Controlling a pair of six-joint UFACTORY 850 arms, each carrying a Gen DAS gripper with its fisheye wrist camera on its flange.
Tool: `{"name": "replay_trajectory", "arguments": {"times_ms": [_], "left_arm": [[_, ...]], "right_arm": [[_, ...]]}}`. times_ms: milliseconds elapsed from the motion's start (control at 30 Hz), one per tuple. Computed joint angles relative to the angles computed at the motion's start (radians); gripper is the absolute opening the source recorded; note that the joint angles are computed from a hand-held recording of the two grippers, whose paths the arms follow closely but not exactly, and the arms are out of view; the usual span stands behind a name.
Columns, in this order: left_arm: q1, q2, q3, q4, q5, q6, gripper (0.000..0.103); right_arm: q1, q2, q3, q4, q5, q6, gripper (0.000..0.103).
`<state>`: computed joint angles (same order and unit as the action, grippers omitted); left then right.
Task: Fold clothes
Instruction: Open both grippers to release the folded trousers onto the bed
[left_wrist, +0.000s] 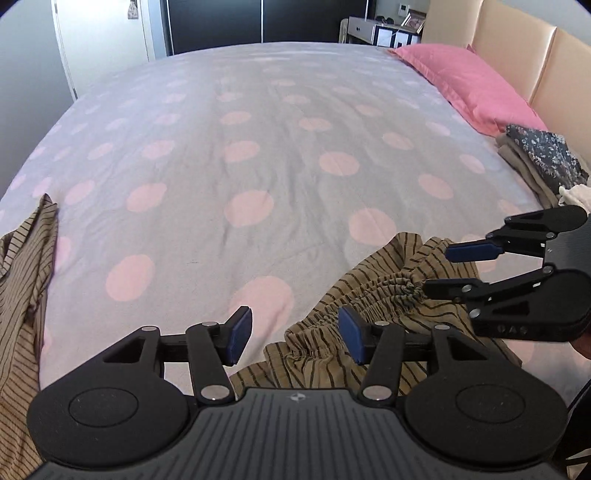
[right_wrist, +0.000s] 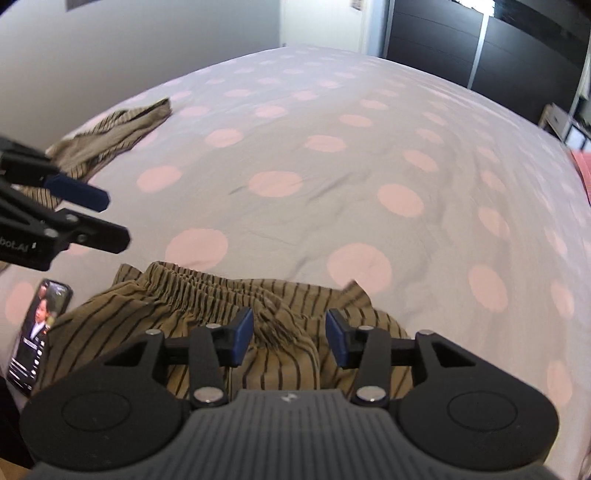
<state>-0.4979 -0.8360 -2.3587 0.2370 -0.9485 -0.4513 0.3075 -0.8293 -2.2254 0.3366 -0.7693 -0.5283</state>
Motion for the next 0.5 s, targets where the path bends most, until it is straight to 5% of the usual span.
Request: {"name": "replay_trajectory", "arguments": {"times_ms": [500], "left_arm": [[-0.060,0.307,0.503,-0.015,0.217,-0.053,0.054]], "right_arm": [[-0.081,0.246,0.399,0.107,0.047,-0.089,0.052]]}}
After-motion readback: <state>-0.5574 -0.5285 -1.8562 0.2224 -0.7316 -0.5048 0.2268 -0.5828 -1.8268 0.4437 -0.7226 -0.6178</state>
